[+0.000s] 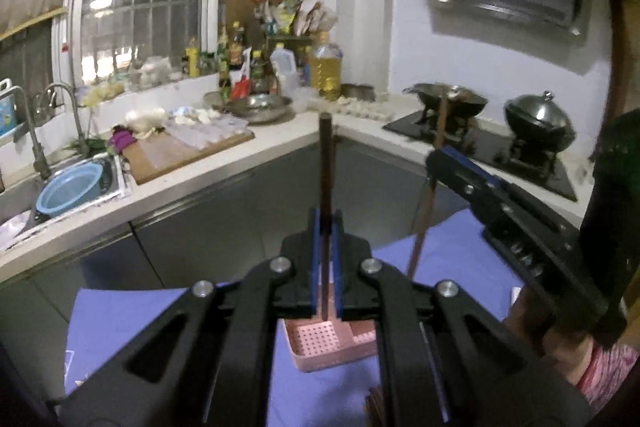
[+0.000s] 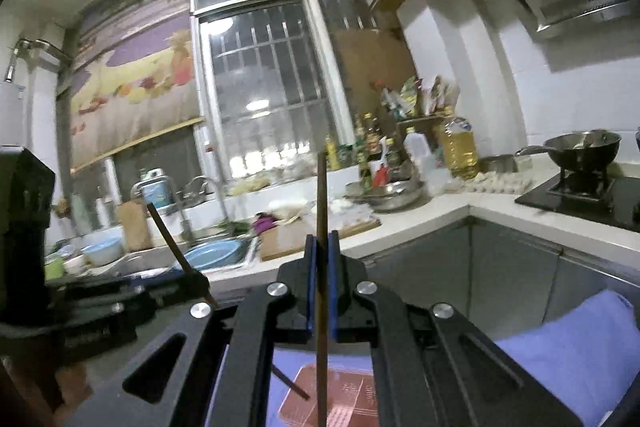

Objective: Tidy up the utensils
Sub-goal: 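Lift both held chopsticks over the pink caddy and open both tools, then bring both tools back down to the chopstick bundle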

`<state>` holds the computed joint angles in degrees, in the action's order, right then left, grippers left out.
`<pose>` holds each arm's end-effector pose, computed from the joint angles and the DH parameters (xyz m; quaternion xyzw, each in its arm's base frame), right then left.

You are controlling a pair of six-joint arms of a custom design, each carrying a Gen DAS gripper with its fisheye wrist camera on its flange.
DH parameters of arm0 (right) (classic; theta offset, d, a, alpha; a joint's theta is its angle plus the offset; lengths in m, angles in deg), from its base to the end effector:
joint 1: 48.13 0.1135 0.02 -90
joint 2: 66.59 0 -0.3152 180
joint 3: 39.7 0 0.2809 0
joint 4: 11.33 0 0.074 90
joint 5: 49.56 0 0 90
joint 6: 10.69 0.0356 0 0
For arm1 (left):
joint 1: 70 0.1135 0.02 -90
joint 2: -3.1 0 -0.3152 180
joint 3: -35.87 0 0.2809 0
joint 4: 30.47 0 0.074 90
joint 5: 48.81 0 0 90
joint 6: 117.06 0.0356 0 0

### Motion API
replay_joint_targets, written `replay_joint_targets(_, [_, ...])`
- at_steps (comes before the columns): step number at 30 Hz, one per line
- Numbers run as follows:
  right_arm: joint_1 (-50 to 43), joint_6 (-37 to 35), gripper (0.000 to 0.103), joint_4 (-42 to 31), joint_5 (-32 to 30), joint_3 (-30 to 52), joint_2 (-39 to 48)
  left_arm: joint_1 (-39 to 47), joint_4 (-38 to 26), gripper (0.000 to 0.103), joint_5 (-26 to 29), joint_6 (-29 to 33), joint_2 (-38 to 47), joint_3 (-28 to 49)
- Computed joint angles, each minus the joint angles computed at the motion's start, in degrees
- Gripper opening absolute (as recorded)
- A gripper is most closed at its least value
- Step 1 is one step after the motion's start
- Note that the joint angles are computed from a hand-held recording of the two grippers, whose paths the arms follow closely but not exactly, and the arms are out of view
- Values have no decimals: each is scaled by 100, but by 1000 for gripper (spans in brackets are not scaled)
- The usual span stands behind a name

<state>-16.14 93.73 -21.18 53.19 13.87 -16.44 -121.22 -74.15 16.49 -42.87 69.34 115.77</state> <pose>0.1793 0.1027 0.3601 -0.0401 0.7436 0.1848 0.6413 0.1732 -0.1918 0.4151 0.1555 0.8385 -0.1152 0.5094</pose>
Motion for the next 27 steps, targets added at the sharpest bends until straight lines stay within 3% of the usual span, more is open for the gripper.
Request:
replay_joint_targets(4, [-75,6,5,842,73,-226,923,431,130,5,454,-28,471,-149])
replay_joint_targets(7, [-248,203,6,1177,-220,-420,1353,607,384,5,646,-62,626,-513])
replay_joint_targets(11, [-260,397,6,1062,-672,-724,1519,691,251,5,815,-273,945,-738])
replay_joint_targets(13, [-331,594,7,817,-955,-800,1527,610,238,13,709,-352,1021,-878])
replay_joint_targets(16, [-483,1024,8,474,-1455,-999,1101,410,397,33,477,-499,673,-1240])
replay_joint_targets(18, [-381,1045,9,151,-1385,-1033,691,184,401,44,179,-626,359,-1392])
replay_joint_targets(20, [-221,1034,16,-208,-1240,-1063,192,-96,317,47,-178,-758,12,-1494])
replay_joint_targets(22, [21,1011,42,-659,-972,-1036,-343,-404,155,53,-459,-872,-334,-1537])
replay_joint_targets(26, [719,1146,46,-1461,-307,-1121,-1434,-909,-250,54,-941,-1163,-807,-1538])
replay_joint_targets(27, [1161,1239,46,-1834,133,-1167,-1803,-1085,-417,54,-1096,-1314,-950,-1541])
